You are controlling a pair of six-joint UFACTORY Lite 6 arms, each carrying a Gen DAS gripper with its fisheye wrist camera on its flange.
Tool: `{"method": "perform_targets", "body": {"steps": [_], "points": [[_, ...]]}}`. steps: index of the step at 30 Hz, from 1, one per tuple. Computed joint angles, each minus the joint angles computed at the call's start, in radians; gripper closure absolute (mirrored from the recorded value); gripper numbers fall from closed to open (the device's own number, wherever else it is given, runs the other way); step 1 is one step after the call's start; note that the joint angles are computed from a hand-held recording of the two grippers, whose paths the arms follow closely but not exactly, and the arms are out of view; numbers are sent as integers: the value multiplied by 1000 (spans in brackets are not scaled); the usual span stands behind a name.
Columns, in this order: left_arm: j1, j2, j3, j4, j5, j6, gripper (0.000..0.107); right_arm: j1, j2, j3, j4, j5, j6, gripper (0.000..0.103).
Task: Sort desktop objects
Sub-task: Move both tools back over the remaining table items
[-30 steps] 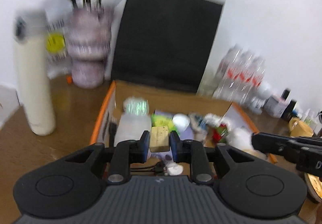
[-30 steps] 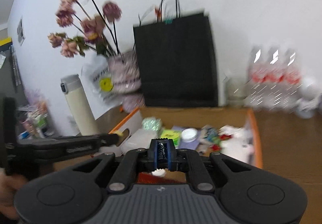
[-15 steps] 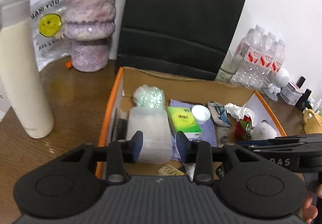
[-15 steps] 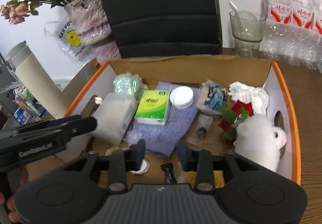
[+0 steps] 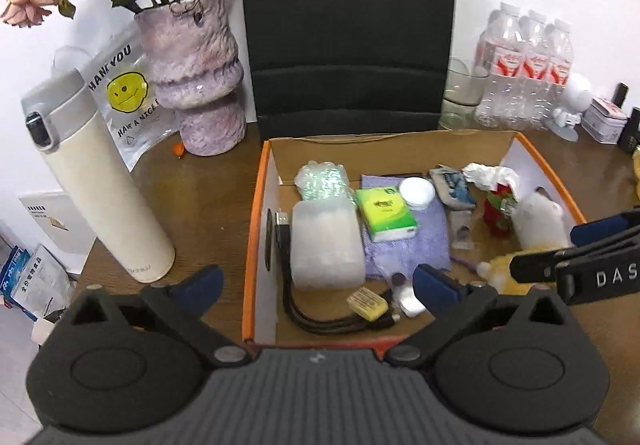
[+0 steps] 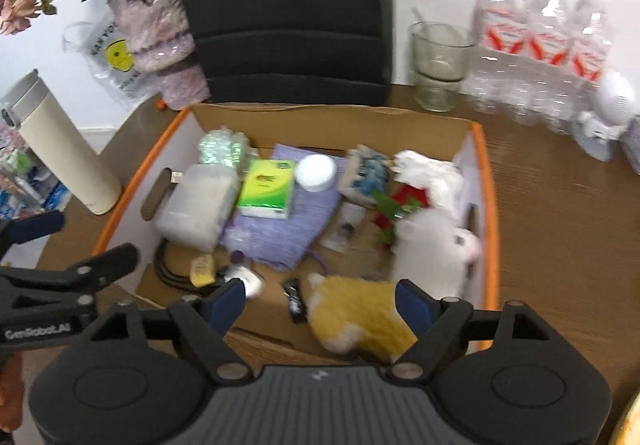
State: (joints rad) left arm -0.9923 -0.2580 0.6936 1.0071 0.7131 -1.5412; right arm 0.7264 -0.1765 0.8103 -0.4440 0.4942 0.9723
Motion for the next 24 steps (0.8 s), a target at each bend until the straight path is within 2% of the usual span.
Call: {"method": "perform_targets", "body": {"steps": [3,5,8,11,13,16,20,24], "points": [[-78,-35,1,-16,76,-40,4,62,-96,-57,-95,53,122,14],[-168,-76,-34,62,149,-186,4,150,-145,-104,-249,98,308,14],[-337,-89,-98,191,314,-447,4,316,-253,-204,-524,193,622,14],[-485,-86,-153,265,433,-592,4,523,-348,-317,-747,368,936,13],[-568,-88,-184,295,504,-673,4,654,-354,-378,-849,494,1134,13],[-645,-82,-186,285,573,-729,4,780,-314,-394,-872,630,1230,12],[-701,-96,-180,255,616,-733,4,849,-305,-365,-819,696,1225,11],[-807,-82,-206,178,688,-770,4,962,-299,-378,-783,792,1286,6]]}}
